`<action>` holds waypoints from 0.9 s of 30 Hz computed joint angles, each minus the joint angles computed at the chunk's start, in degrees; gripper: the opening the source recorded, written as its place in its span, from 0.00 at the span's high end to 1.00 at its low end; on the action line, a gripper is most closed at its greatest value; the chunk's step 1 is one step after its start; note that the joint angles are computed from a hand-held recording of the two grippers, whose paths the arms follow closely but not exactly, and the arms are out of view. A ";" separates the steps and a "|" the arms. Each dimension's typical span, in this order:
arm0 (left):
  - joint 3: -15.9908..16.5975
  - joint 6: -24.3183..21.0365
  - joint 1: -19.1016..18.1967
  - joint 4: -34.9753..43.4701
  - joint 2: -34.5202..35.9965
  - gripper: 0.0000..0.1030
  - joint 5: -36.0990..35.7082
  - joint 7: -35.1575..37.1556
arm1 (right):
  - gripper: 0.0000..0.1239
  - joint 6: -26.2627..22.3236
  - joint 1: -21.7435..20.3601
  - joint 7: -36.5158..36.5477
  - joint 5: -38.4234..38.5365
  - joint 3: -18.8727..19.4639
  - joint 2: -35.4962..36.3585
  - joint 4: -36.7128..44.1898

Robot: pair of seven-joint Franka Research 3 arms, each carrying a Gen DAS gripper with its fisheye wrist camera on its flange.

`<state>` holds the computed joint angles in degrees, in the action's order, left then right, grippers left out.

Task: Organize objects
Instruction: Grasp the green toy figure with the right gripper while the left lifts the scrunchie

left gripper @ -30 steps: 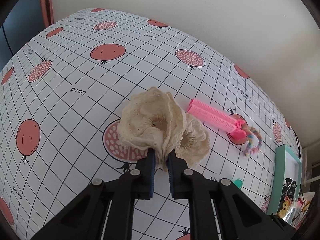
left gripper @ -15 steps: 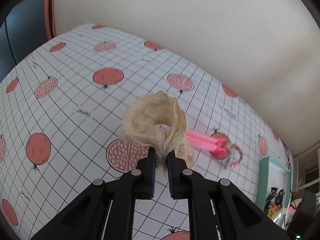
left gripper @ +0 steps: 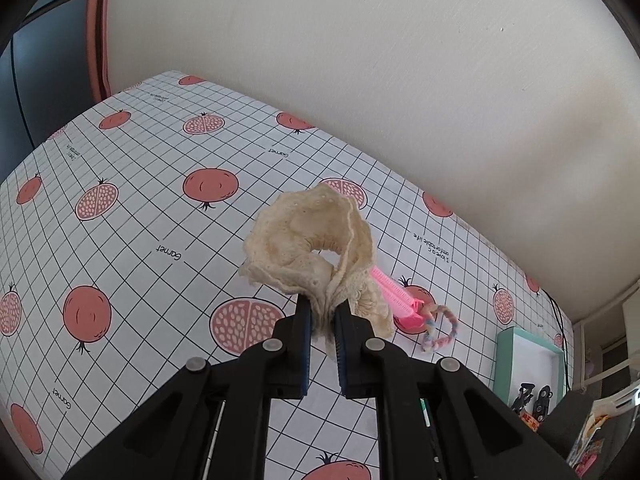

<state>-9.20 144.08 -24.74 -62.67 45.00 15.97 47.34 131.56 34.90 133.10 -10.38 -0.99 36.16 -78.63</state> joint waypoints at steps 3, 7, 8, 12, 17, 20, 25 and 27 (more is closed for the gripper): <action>-0.06 0.05 0.10 -0.13 -0.06 0.90 -0.15 -0.03 | 0.87 -0.73 0.13 0.54 -0.13 -0.25 0.37 0.34; -0.16 0.07 0.20 -0.14 -0.06 0.90 -0.29 0.12 | 0.86 0.21 -0.40 0.88 0.45 -0.05 -0.16 -0.87; -0.20 0.01 0.22 -0.06 -0.01 0.90 -0.36 0.18 | 0.86 0.23 -0.44 0.89 0.52 -0.02 -0.23 -0.97; -0.52 -0.42 0.31 0.27 0.20 0.90 -0.77 0.71 | 0.86 -0.44 -0.47 0.00 0.68 0.30 0.20 -0.17; -0.37 -0.46 0.15 0.31 0.15 0.90 -0.78 0.77 | 0.86 -2.04 -0.36 -1.21 1.57 0.72 1.34 1.44; -0.33 -0.68 0.13 0.42 0.23 0.90 -0.87 0.62 | 0.86 -2.44 -0.05 -1.52 1.57 0.63 1.65 1.76; -0.38 -0.78 0.19 0.53 0.33 0.90 -1.04 0.63 | 0.87 -3.49 0.52 -2.30 1.09 0.50 2.23 2.87; -0.41 -0.76 0.22 0.44 0.26 0.90 -1.06 0.72 | 0.88 -3.35 0.84 -2.34 0.69 0.33 2.22 3.01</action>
